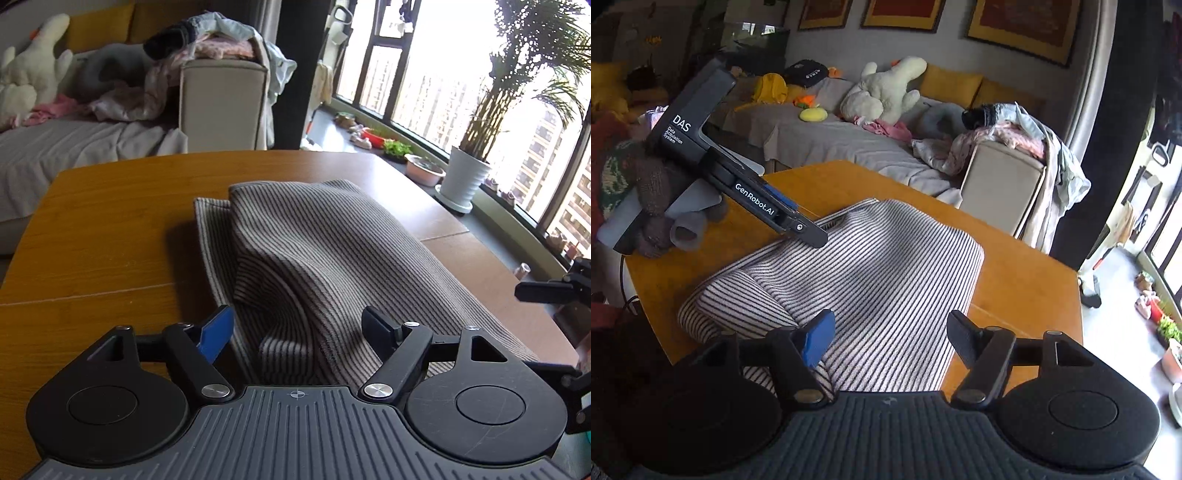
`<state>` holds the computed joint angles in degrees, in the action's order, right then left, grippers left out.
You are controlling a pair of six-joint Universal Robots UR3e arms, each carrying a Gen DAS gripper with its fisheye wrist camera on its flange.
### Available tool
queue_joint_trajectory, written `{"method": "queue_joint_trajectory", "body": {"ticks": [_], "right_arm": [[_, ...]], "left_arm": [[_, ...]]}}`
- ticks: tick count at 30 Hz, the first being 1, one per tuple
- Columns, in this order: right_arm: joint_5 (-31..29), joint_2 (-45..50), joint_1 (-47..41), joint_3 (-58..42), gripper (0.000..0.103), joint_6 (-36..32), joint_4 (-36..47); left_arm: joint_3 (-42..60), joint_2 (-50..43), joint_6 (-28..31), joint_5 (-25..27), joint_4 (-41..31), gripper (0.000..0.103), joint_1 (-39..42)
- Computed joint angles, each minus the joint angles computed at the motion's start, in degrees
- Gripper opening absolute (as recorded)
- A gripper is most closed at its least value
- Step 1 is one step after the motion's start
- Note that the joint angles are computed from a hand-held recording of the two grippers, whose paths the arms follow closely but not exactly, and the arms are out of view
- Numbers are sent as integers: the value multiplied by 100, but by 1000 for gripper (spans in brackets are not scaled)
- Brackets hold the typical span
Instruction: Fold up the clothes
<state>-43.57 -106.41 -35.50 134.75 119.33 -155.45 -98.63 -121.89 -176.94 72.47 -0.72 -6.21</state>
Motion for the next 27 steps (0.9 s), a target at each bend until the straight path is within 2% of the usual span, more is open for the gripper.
{"method": "queue_joint_trajectory", "body": {"ticks": [4,5,8,11,14,15,16,18,22,25,27], "right_arm": [[145,-609,131,26,75,-1032,1114],[90,-658,257,112,75,-1196,1172],[-155,-541,737,263,76,-1492,1085],[-388,-287,1126,501,78,-1521,414],[-607,42,1360,642,75,-1299,-467],[-631,98,1365,624,66,-1109,-557],[-554,171,1292,422,59,-817,-304],[-255,360,1061,-277,53,-148,812],[420,1273,554,-1578,52,937,2504],[739,1712,315,-1982,52,1188,3180],[816,1814,275,-2010,52,1269,3216]], "left_arm": [[-645,436,88,301,326,89,170],[-767,526,111,362,349,89,198],[-1069,723,176,351,419,90,272],[-1327,907,222,317,518,92,322],[-1580,1096,273,306,648,94,362],[-1646,1149,299,300,679,94,368],[-1711,1200,328,290,707,95,377],[-1854,1303,406,238,768,95,397],[-2155,1530,616,26,860,96,475],[-2421,1739,892,-320,896,98,599],[-2546,1837,1076,-390,910,98,605]]}}
